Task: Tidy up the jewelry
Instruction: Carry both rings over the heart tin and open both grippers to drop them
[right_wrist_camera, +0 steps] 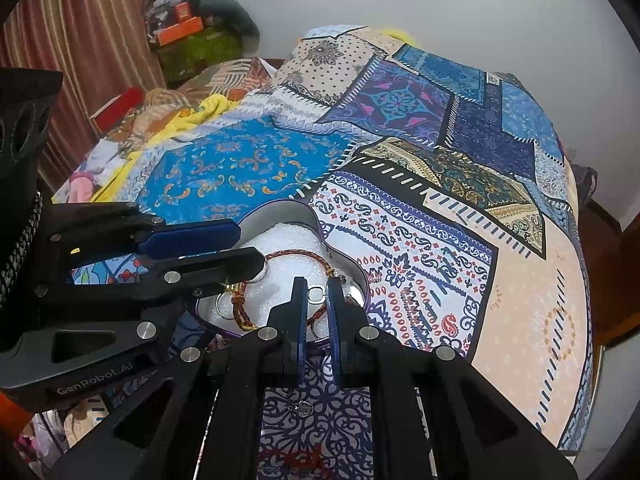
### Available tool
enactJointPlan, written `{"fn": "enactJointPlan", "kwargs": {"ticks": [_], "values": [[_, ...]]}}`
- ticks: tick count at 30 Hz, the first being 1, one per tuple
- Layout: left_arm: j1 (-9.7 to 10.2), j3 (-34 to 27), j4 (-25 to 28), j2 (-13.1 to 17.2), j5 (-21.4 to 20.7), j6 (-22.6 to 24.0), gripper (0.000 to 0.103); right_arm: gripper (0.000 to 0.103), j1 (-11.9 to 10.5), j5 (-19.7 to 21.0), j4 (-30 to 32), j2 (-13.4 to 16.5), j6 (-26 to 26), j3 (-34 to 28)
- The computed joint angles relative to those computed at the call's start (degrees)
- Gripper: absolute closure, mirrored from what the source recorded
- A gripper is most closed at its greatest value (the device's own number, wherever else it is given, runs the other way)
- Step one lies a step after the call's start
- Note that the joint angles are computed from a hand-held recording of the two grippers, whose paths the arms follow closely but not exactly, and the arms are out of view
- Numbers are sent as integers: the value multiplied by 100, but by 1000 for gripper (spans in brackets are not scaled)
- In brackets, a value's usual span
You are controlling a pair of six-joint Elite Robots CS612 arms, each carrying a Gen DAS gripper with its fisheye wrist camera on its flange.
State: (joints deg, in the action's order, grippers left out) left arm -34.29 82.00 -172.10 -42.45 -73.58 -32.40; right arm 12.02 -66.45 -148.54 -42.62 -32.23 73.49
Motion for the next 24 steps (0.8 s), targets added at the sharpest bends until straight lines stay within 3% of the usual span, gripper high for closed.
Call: {"fn": "enactJointPlan", "kwargs": {"ticks": [24], "values": [[-74, 341, -15, -269, 406, -190, 83, 92, 73, -125, 36, -85, -174, 73]]}}
